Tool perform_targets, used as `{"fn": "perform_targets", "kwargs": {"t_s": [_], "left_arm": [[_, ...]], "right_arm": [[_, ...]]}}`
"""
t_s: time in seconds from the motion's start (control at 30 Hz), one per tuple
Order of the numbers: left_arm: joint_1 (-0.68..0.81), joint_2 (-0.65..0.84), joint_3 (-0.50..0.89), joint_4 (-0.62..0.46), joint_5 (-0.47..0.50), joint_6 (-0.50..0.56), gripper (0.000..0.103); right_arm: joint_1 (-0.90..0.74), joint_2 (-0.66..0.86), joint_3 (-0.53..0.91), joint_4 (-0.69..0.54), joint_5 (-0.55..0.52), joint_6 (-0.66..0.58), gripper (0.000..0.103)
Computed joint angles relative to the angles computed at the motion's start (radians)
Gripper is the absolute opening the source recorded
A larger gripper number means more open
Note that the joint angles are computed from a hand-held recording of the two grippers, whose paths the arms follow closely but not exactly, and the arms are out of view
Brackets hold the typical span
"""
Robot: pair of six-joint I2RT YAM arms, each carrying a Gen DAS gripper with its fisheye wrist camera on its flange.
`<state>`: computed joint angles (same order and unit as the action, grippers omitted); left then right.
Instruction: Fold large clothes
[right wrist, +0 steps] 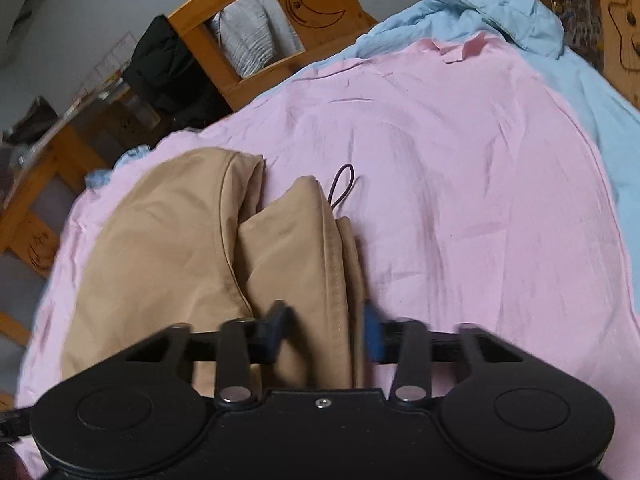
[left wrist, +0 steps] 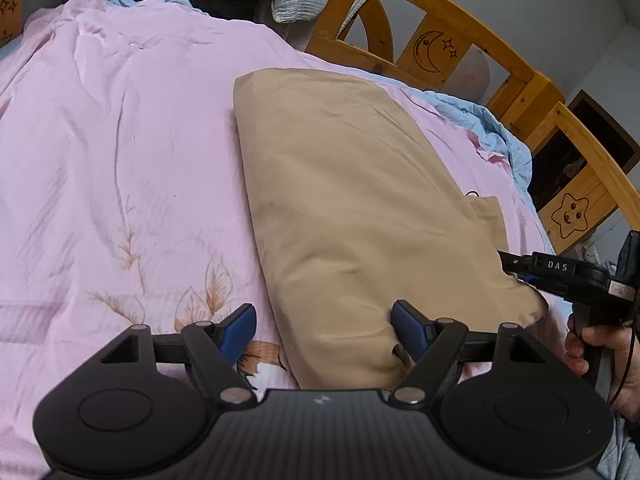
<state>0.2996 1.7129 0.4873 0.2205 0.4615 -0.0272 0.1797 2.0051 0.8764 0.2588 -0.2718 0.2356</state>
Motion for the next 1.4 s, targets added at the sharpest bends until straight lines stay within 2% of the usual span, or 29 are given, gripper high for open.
{"fn": "perform_targets", "kwargs": {"t_s": [0.07, 0.13, 0.2, 0.27, 0.37, 0.53, 0.63, 0.73, 0.77, 0.8, 0.9, 1.0, 1.1, 1.33, 1.4], "left_arm": [[0.006, 0.002, 0.005, -0.008, 0.005, 0.002, 0.078], [0.009, 0.002, 0.006, -0.010, 0.002, 0.008, 0.078], [0.007, -0.001, 0.006, -0.011, -0.004, 0.012, 0.078], [0.002, -0.005, 0.003, -0.010, -0.012, 0.010, 0.078], [-0.006, -0.013, -0.002, -0.004, -0.021, 0.004, 0.078], [-0.009, -0.017, -0.009, 0.003, -0.023, 0.006, 0.079], [-0.010, -0.017, -0.009, 0.001, -0.025, 0.005, 0.080], [-0.011, -0.017, -0.008, 0.000, -0.024, -0.003, 0.081], [-0.010, -0.016, -0.008, 0.001, -0.024, -0.003, 0.082], [-0.010, -0.015, -0.008, 0.001, -0.023, -0.003, 0.082], [-0.007, -0.012, -0.002, -0.006, -0.019, -0.002, 0.083], [-0.005, -0.011, -0.002, -0.005, -0.017, -0.004, 0.083], [-0.001, -0.004, -0.001, 0.000, -0.013, -0.003, 0.084], [-0.006, 0.000, 0.007, -0.006, -0.018, 0.007, 0.085], [-0.002, 0.001, 0.025, -0.032, -0.006, 0.032, 0.085]], "right_arm": [[0.031, -0.041, -0.035, 0.038, 0.052, -0.075, 0.013], [0.122, -0.111, -0.130, 0.159, 0.188, -0.243, 0.011], [0.204, -0.154, -0.223, 0.296, 0.258, -0.387, 0.010], [0.266, -0.169, -0.270, 0.362, 0.287, -0.464, 0.010], [0.297, -0.168, -0.284, 0.389, 0.306, -0.499, 0.010], [0.255, -0.172, -0.268, 0.358, 0.260, -0.439, 0.010], [0.200, -0.171, -0.223, 0.279, 0.204, -0.340, 0.011], [0.104, -0.136, -0.136, 0.136, 0.072, -0.167, 0.044], [0.065, -0.114, -0.110, 0.106, 0.013, -0.092, 0.060], [0.014, -0.081, -0.079, 0.082, -0.075, -0.004, 0.067], [-0.084, 0.017, 0.000, 0.018, -0.245, 0.187, 0.075], [-0.127, 0.093, 0.050, -0.004, -0.363, 0.274, 0.075], [-0.122, 0.110, 0.068, -0.004, -0.438, 0.263, 0.078], [-0.040, 0.062, 0.054, -0.046, -0.314, 0.083, 0.077], [-0.019, 0.041, 0.044, -0.062, -0.264, 0.017, 0.064]]}}
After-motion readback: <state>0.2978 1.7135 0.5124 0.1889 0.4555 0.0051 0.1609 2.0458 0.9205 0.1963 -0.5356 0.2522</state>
